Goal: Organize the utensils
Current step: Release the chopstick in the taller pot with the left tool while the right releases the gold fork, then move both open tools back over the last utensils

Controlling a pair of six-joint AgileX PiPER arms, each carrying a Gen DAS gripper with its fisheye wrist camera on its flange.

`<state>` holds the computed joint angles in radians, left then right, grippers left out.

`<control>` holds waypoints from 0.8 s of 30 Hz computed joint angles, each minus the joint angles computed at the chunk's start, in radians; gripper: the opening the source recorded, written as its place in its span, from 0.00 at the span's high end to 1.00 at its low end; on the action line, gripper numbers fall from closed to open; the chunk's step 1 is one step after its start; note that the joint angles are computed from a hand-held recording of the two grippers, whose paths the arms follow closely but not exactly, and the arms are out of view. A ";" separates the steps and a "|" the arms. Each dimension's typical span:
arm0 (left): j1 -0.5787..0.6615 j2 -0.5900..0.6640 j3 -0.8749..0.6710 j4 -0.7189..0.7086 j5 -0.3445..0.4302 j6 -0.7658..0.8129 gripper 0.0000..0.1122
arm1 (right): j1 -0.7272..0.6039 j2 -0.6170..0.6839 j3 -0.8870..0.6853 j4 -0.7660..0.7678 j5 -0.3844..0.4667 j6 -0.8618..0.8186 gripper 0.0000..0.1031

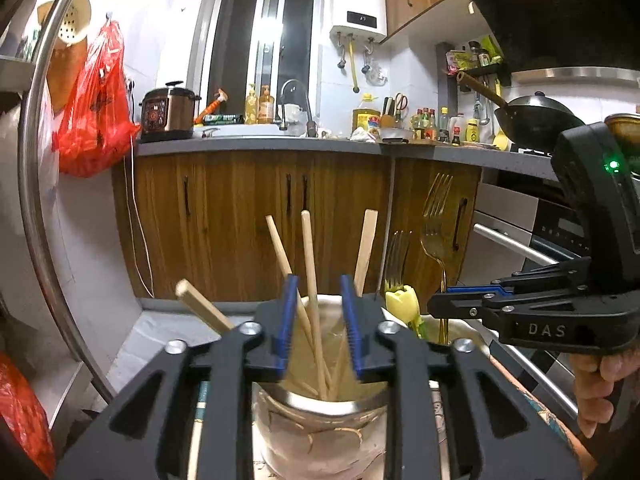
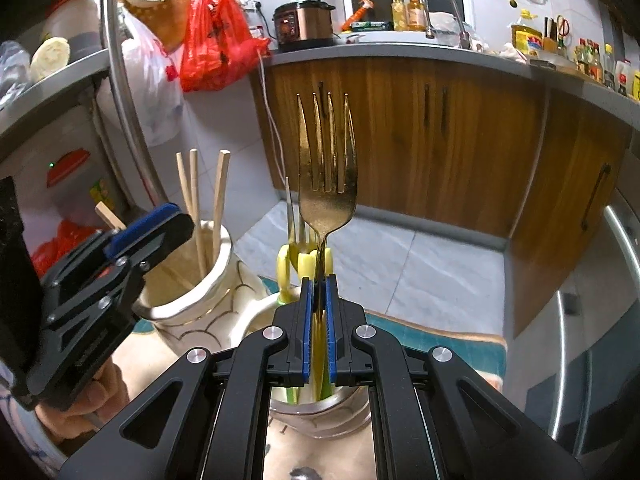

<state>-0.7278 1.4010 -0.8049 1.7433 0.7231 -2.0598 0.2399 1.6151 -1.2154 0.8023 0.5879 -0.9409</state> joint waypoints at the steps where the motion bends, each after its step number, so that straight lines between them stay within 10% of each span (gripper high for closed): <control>1: -0.008 -0.010 0.004 -0.006 0.006 0.010 0.74 | -0.002 -0.001 0.000 -0.006 0.007 0.004 0.89; 24: -0.406 -0.120 0.154 -0.280 0.189 0.129 0.65 | -0.069 -0.217 0.317 -0.108 0.022 -0.047 0.79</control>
